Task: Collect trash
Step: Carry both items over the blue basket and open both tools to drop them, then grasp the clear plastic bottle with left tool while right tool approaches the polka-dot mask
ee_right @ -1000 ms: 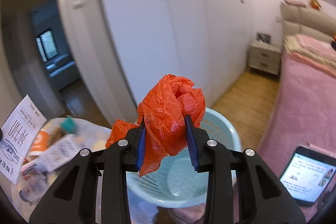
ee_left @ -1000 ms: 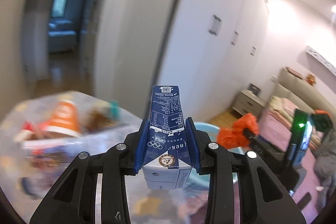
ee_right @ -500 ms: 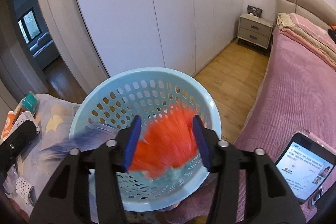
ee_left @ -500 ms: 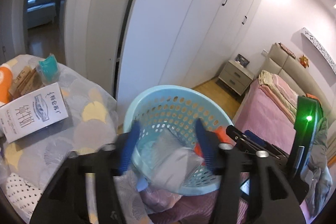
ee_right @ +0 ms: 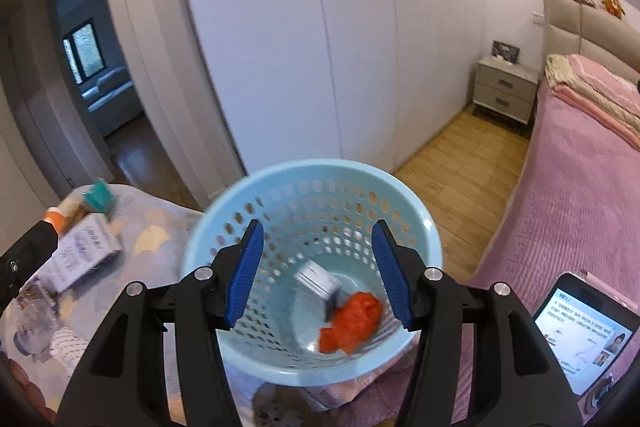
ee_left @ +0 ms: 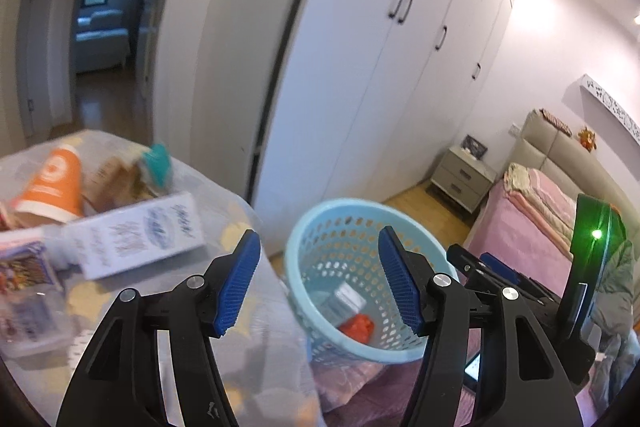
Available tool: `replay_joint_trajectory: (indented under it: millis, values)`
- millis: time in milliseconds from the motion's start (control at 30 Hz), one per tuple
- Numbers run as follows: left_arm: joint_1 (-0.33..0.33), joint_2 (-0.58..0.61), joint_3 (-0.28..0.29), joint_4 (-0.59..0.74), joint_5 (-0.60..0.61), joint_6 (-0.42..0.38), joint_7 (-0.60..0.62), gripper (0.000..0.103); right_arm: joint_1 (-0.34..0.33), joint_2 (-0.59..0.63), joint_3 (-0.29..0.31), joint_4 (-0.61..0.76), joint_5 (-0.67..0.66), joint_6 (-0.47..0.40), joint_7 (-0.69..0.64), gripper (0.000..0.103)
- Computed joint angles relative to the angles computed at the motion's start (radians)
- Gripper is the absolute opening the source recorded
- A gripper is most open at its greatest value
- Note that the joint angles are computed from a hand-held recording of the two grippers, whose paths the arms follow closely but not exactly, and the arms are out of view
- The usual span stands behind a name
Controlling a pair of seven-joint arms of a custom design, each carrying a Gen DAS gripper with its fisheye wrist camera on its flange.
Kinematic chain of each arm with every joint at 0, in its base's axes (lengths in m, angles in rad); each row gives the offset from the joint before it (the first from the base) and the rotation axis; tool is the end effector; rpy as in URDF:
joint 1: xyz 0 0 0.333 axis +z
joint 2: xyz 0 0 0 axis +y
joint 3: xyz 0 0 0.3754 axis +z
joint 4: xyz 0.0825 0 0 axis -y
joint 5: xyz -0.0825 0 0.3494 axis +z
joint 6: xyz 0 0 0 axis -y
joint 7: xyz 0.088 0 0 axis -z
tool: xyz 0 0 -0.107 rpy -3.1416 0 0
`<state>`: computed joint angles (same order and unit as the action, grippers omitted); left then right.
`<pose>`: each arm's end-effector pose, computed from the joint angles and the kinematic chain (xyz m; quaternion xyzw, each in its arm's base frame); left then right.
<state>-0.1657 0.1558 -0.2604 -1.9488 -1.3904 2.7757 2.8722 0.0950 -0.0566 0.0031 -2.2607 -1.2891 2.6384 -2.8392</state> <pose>0.5668 -0.1994 0.5254 -0.4368 0.7518 -0.4867 0.0848 0.5007 0.0739 0.4973 -0.3696 0.8225 -0.3542 0.2476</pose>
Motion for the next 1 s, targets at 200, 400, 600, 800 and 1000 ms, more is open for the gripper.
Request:
replay_joint_trajectory:
  millis: [200, 400, 600, 800, 1000]
  values:
    - [0.045, -0.069, 0.043, -0.029, -0.081, -0.035, 0.041, 0.063, 0.039, -0.018, 0.037, 0.038, -0.065, -0.014, 0.021, 0.055]
    - [0.093, -0.124, 0.104, -0.064, -0.071, -0.052, 0.044, 0.063, 0.082, 0.006, 0.058, 0.088, -0.125, 0.029, 0.031, 0.057]
    - [0.145, -0.121, 0.147, -0.081, 0.022, 0.009, -0.004, 0.070, 0.141, 0.104, 0.066, 0.170, -0.153, 0.100, -0.005, 0.058]
    - [0.222, -0.034, 0.171, -0.038, 0.189, 0.003, -0.157, 0.074, 0.192, 0.223, 0.044, 0.247, -0.151, 0.223, -0.050, 0.058]
    - [0.292, 0.067, 0.154, 0.037, 0.338, -0.054, -0.307, 0.074, 0.237, 0.329, 0.025, 0.308, 0.032, 0.274, -0.298, 0.058]
